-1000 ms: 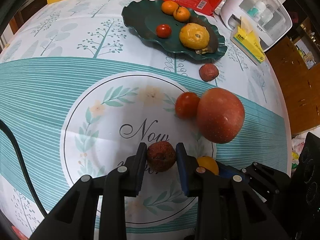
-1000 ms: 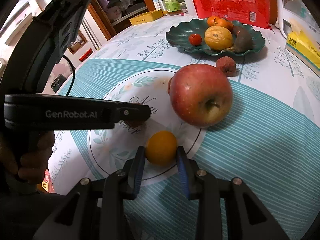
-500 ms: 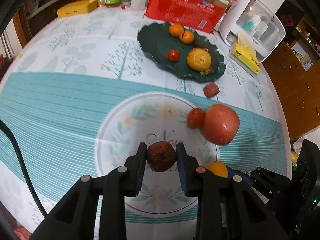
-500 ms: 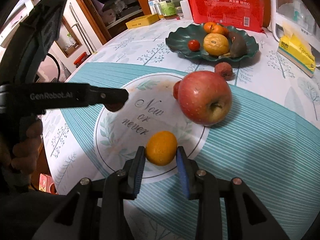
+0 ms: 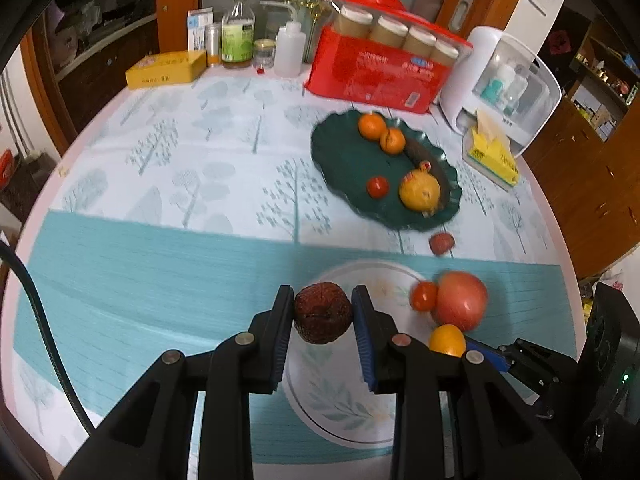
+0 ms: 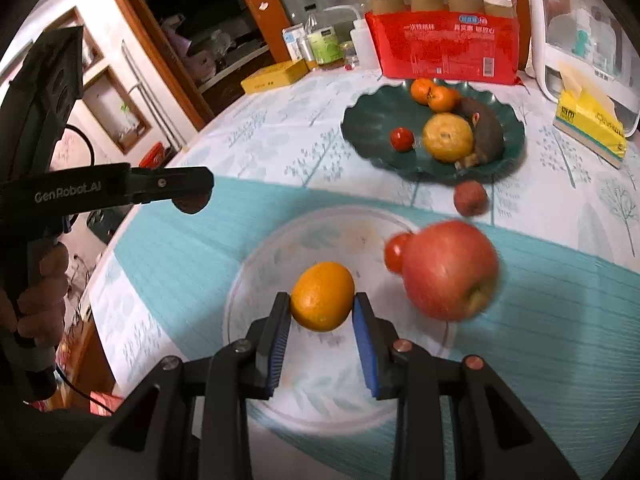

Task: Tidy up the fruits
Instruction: 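Carry the lychee and tangerine to the green plate and release both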

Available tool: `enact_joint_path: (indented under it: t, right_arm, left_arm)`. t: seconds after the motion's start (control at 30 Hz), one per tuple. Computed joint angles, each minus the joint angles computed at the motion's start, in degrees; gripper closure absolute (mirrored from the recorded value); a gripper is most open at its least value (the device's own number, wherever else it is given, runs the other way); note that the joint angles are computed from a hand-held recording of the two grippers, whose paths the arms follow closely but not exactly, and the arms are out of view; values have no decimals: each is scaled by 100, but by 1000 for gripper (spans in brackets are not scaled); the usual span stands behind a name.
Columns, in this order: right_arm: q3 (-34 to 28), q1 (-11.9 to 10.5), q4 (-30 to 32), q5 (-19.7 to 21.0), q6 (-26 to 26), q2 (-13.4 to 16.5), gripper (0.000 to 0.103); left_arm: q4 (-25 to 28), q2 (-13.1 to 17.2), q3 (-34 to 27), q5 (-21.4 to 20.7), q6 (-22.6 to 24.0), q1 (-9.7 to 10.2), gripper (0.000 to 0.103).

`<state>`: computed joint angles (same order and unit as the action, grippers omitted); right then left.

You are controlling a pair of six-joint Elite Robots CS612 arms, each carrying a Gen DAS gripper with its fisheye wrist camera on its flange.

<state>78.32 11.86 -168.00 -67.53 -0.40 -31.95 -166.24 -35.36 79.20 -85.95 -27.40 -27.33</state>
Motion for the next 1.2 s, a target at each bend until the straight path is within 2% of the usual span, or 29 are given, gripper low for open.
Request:
enact_joint_path:
  t: [0.2,0.43,0.8,1.0,1.2]
  right_arm:
    - [-428,81,-48,-197,409,159,71]
    - [-1031,137,115,-635,797,408,71]
    - [-1859,138,476,-1285,1393,817,71]
    - [-2181,131,722,-1408,1624,988,71]
    - [-2418,136,1031,-1427,1727,1120,71]
  left_arm:
    - [43,57,-299,-69,408,164,75]
    - [140,273,-854,-174,974,330,75]
    - [567,976,-2239,-616,1715,477,75]
    - [906,1369,-2935,-939,1852,496,75]
    - [1462,1758,-3533,-1324,1956,472,75]
